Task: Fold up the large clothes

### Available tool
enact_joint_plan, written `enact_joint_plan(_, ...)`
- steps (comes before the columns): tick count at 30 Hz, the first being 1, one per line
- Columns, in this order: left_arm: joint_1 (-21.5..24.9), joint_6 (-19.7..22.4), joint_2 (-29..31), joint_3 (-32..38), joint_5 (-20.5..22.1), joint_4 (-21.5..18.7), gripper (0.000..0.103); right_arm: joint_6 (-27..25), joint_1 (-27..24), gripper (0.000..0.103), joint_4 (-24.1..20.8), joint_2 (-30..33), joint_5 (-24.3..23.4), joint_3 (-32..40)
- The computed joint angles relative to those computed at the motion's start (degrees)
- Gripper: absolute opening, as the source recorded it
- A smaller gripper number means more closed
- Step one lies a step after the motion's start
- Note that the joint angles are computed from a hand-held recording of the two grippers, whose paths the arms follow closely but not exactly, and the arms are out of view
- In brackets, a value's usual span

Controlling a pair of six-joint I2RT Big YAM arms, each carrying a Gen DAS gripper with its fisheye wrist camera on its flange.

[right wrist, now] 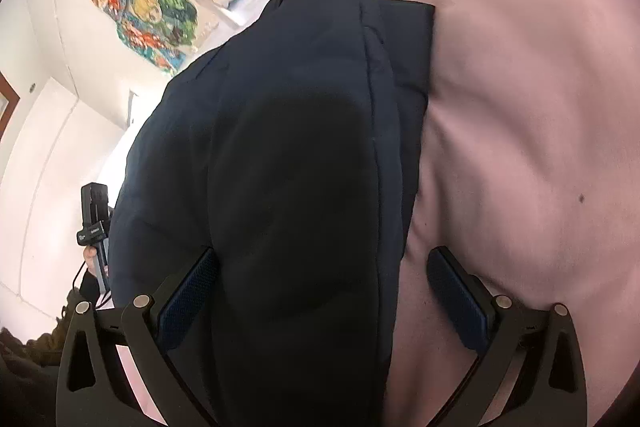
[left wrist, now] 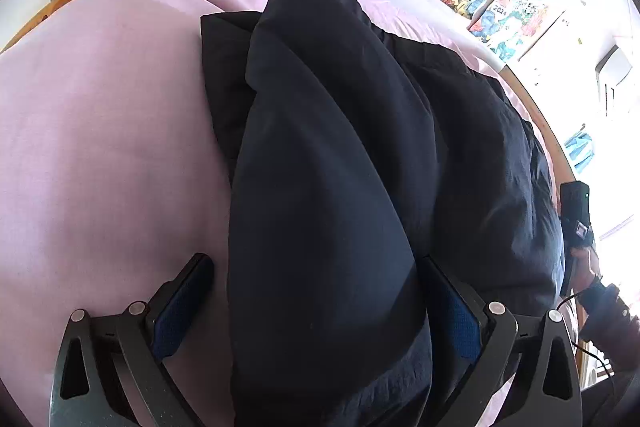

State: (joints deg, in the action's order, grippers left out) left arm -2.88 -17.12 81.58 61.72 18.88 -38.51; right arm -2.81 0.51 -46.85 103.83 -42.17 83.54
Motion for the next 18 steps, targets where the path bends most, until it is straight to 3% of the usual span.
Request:
enact_joint_plan(4,0.8,0.9,0.9,1.3,1.7,-2.2,0.103,-2.6,0.2,0.102,-2.9,1.4,1.6,4.0)
enact_joint_plan(9,2.3,1.4,4.4,3.5,7.3,-3.6,0.103,3.1,0.9,0.102,-2.8,4.8,-2.2,6.3)
enact_joint_plan(13,2.4,1.6,4.4,3.2,9.8,-3.3,0.103,6.5,1.1,0.102,0.3,3.9,-4.4,3.5)
enact_joint_plan(15,2.5,-1.0,4.7,3.6,12.6,-3.2,0.088,7.9,1.8,0.102,1.6,3.1,-2.9,2.6)
enact_joint_plan(18,2.0,-4.6,5.0,4.4,12.2,-3.6,0.080,10.1,3.0,0.102,3.6,2.1,-0.3,1.4)
